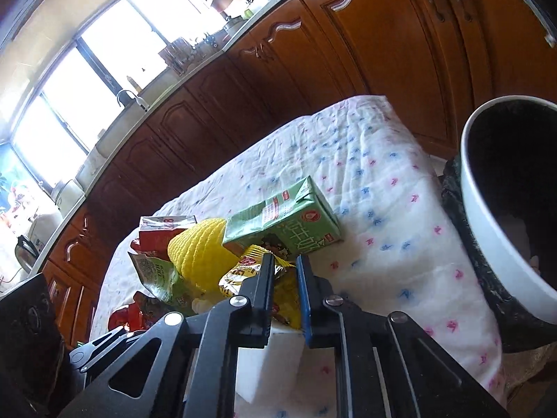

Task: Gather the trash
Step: 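Grasp the yellow snack bag with the right tool while the left tool grasps the white sponge, then carry the sponge and snack bag over the bin and open both tools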

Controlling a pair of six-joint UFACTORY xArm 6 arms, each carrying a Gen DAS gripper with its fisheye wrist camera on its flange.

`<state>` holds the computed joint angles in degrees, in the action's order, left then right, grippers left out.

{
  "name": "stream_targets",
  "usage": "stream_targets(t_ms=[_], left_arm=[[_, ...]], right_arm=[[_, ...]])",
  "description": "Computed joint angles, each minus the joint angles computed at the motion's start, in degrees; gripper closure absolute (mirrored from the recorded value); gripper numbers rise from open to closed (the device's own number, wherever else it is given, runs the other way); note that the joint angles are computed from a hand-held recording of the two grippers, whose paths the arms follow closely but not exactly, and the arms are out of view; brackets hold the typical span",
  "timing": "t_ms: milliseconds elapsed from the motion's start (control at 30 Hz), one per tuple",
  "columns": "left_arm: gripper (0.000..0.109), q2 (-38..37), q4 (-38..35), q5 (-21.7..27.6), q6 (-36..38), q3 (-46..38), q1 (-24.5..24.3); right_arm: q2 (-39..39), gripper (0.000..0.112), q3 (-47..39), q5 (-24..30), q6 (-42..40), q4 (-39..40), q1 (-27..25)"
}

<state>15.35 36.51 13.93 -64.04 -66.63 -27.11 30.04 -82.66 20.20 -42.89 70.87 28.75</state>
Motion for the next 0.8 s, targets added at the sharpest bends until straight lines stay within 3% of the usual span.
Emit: stream_targets(t_ms=[267, 367, 467, 800], left_arm=[[0.026, 6.7, -6.8, 3.7, 7.1, -7.6, -1.7], [0.023, 8.8, -3.3, 7.7, 4.6, -11.1, -2.6], [0.029, 9.9, -1.1, 9.5, 2.2, -12.7, -2.9], [0.031, 5.4, 8.1, 3.4, -6.7, -8.6, -3.2]], right_arm=[[-10.6, 0.102, 10.6, -4.9, -13.4, 17.2, -3.1], [-13.2, 0.102, 13.6, -5.9, -16.7, 21.5, -4.1], [-14.8, 0.102, 15.6, -6.0, -18.7, 24.7, -4.9], [-20.7, 0.102, 21.2, -6.5, -26.5, 34.0, -5.8]])
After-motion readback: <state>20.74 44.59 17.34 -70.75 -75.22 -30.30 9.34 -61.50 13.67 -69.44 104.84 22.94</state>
